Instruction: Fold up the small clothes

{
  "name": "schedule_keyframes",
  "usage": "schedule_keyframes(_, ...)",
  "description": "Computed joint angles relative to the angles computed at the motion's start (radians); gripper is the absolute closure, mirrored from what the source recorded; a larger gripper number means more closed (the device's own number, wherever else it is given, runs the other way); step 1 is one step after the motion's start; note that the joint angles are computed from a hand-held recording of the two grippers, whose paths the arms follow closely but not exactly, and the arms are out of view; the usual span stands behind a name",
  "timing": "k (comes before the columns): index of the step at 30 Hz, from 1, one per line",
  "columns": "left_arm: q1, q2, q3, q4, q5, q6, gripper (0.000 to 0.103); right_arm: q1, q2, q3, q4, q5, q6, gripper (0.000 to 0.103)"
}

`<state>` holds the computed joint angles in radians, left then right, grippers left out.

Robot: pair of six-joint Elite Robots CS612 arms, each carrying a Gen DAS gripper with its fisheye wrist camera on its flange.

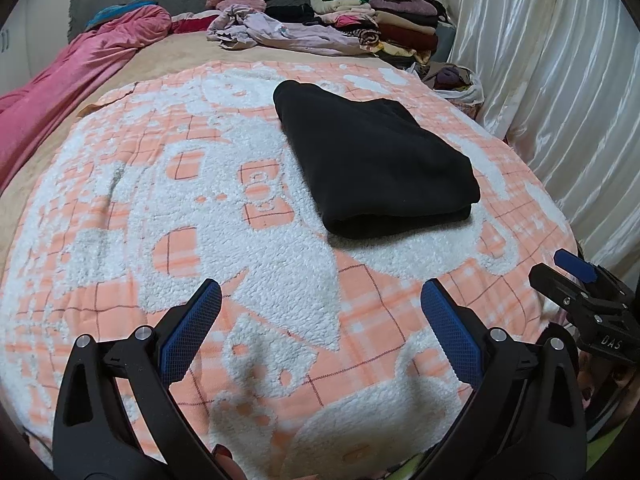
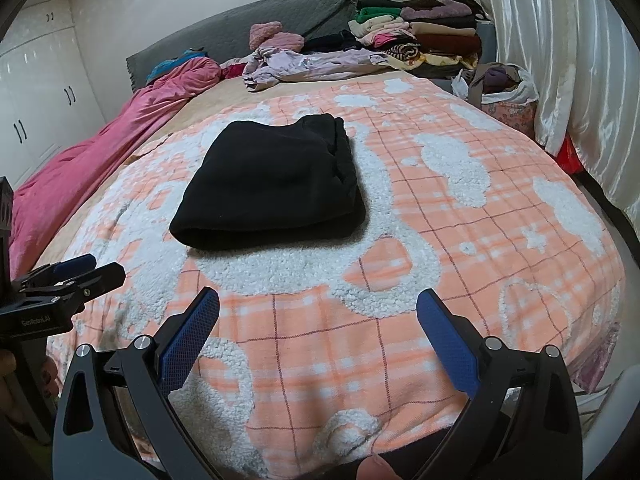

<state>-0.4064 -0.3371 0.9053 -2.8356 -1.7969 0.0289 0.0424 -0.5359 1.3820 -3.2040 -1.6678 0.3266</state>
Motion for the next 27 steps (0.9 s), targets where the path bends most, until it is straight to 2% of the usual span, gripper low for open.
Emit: schedule_keyframes(27,0.006,-0.002,0.002,0.019,-0.002,0.0,0.009,0.001,-0.009,0.012,0.009,-0.027,-0.002,0.005)
